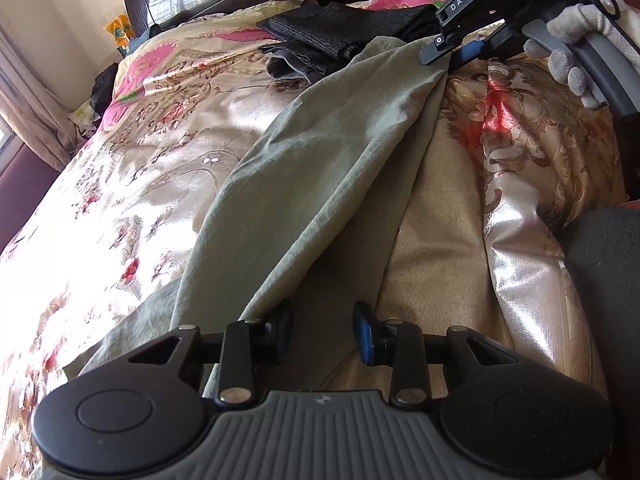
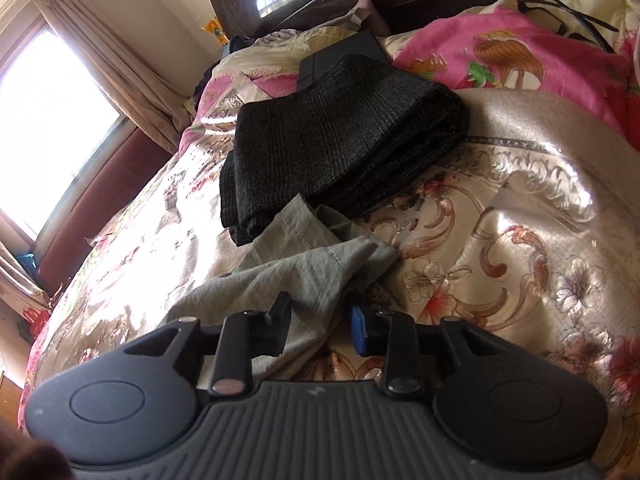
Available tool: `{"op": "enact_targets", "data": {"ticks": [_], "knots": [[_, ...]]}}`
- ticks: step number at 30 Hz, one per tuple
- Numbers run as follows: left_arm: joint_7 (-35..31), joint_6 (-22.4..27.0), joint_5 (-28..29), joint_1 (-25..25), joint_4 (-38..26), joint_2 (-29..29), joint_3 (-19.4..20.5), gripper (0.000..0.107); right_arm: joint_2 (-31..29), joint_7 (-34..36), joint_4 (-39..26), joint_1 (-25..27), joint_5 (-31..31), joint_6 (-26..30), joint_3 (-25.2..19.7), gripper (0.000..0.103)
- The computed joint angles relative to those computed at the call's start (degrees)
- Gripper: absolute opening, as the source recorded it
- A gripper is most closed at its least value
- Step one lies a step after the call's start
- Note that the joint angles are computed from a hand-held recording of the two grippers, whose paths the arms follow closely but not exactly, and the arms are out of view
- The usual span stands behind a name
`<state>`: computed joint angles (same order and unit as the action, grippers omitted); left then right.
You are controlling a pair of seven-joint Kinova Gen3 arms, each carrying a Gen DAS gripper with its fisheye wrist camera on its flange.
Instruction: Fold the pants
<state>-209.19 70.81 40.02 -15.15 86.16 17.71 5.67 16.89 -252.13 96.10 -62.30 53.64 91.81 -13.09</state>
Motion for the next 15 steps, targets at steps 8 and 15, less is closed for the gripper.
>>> {"op": "enact_targets", "data": {"ticks": [8,15], "knots": [[-0.4,0.3,-0.3,0.0,-0.4,0.2,0.0,0.048,0.3,1.0,-0.8,-0.7,-1.8,1.9,-0.2,0.022],[-0.6,-0.1,-0.6,0.3,-0.3,0.2,0.1,0.048,1.7,-5.2,-0.1,-4.1,4.9,8.0,0.3,0.002]]}}
